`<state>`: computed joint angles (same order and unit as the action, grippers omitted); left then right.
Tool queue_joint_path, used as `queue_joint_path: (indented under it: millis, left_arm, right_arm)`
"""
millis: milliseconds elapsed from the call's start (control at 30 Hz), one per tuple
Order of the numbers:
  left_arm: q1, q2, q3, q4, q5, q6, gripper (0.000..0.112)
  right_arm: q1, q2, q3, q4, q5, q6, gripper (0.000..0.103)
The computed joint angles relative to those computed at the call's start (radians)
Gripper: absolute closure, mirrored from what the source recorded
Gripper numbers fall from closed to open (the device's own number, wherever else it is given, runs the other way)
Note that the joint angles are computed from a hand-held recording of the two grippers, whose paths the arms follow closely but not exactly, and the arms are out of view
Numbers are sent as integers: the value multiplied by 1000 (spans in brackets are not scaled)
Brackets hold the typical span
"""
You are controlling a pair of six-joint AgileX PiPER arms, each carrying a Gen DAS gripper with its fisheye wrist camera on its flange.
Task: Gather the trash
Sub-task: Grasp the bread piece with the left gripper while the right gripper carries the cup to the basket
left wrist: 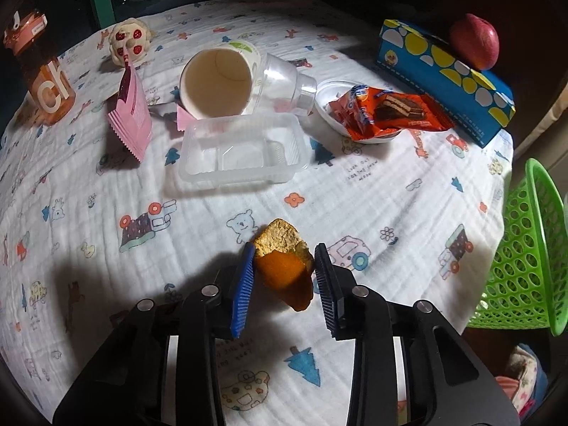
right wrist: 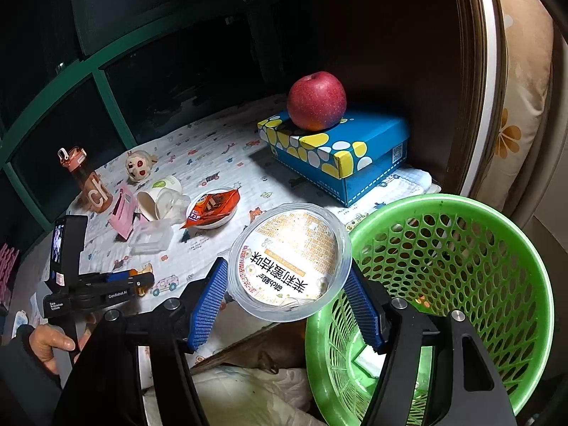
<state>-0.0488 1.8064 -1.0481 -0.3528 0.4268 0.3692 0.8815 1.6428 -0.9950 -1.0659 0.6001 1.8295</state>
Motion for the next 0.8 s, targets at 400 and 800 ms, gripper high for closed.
queue_joint_path:
  millis: [400, 800]
  left_arm:
    - [-75, -103, -33, -215, 116, 171, 86]
    - [-323, -125, -160, -197, 173, 110, 86]
  right_arm:
    - [56, -116, 120, -10, 132, 119, 40]
    - [43, -273, 324, 29, 189, 189, 39]
